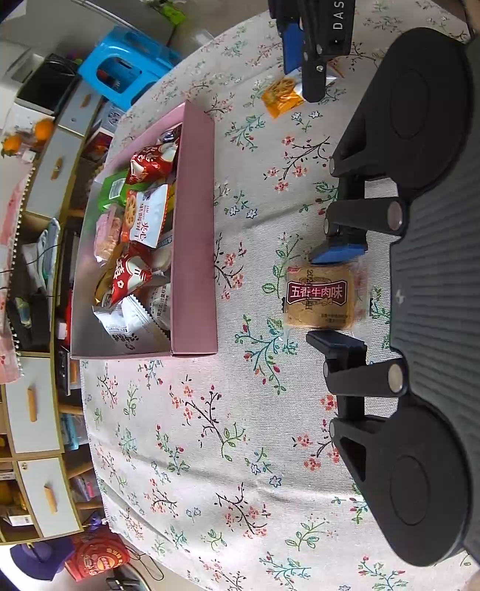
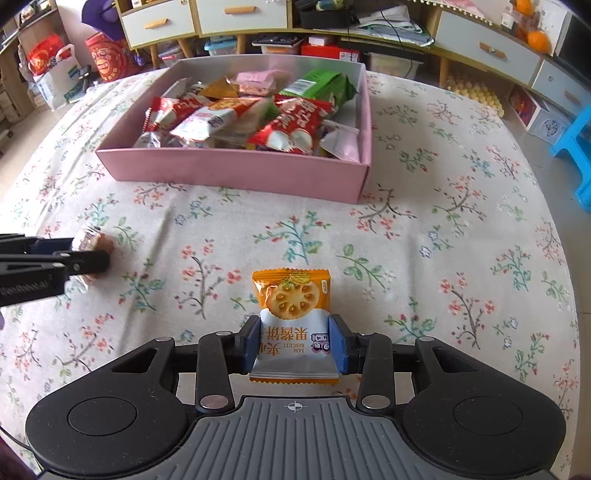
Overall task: Organize snacks
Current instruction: 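Carry the square cracker into the box while right tool carries lotus pack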
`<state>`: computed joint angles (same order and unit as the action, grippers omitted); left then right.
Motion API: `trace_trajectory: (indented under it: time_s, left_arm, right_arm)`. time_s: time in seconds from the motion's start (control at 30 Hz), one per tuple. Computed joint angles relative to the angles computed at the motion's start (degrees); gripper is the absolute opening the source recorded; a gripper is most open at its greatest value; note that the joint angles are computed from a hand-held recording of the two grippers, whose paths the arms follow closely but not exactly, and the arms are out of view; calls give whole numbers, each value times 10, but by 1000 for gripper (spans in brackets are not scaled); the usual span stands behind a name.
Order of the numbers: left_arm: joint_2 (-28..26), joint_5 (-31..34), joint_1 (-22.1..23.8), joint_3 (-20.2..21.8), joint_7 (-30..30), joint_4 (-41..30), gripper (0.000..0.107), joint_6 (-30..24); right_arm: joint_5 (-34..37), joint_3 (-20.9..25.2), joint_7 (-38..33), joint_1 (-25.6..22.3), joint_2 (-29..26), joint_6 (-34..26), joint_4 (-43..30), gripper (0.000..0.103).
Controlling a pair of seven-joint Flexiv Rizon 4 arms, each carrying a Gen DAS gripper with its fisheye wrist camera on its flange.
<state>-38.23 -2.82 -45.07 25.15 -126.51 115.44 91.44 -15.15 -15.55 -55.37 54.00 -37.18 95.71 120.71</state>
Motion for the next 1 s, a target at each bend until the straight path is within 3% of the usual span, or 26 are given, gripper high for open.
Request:
trace_trajectory:
  time_s: [0.23,0.57,0.77,0.9,1.0]
  left_arm:
    - [10,14,4,4,-9,-1,32,-23]
    - [41,12,30,-11,-36,29,32,16]
    - [48,-27,21,4,-31,40,32,58]
    - [36,-64,38,-14,-23,32,32,89]
    - [2,-108,-9,30,-27,17,32,114]
  right_arm:
    - [-1,26,11,-18,5,-10,-18,37]
    - [3,94,36,-73,6,3,-55,37]
    - [22,133,59,-107,-6,14,-83,37]
    - [31,146,71,-118,-15,29,-99,38]
    - [38,164,76,-136,-24,37,-115,38]
